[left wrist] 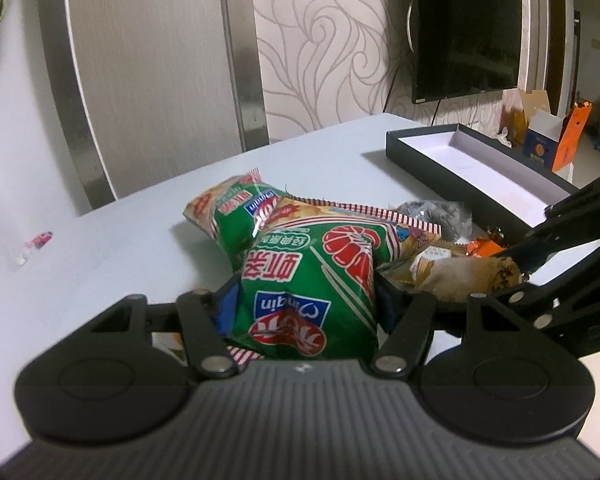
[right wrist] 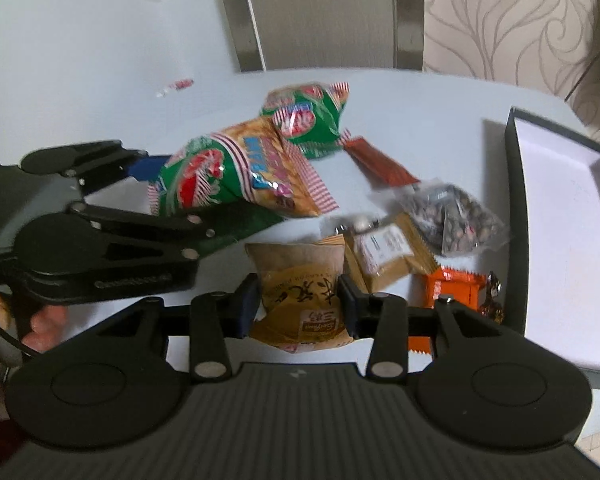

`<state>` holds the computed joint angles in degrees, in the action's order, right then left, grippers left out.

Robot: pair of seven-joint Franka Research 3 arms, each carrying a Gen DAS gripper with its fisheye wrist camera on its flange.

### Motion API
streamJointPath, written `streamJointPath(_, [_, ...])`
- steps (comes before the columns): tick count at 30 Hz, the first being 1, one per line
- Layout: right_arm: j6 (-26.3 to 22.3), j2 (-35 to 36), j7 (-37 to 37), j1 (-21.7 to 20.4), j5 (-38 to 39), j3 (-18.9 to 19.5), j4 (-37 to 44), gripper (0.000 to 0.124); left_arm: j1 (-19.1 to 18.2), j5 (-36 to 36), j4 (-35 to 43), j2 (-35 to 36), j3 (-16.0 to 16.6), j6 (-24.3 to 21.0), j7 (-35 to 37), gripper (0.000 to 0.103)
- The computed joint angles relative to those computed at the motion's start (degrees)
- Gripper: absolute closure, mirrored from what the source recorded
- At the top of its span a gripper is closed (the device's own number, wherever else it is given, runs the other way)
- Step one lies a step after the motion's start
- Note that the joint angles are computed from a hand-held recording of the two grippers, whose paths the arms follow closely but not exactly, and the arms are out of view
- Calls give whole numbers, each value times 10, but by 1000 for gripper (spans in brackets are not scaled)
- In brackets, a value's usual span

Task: Organize snacks
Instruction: 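Grasp the tan pastry packet with the right tool while the left tool lifts the green bag, then carry the green bag and tan packet over the black box with both tools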

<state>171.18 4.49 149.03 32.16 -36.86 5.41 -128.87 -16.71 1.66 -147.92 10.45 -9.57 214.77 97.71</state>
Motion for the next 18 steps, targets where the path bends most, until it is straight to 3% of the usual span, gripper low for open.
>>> streamJointPath(9, [-68, -52, 104, -18, -74, 31, 3, 76, 22, 66, 23, -13, -7, -19, -26, 36])
streamJointPath(15, [-74, -93, 150, -65, -110, 54, -29, 76, -21, 16, 60, 10, -10, -21, 16, 36])
streamJointPath(18, [-52, -114, 167, -100, -136, 59, -53, 76, -66, -45, 92, 30, -3, -26, 58, 36])
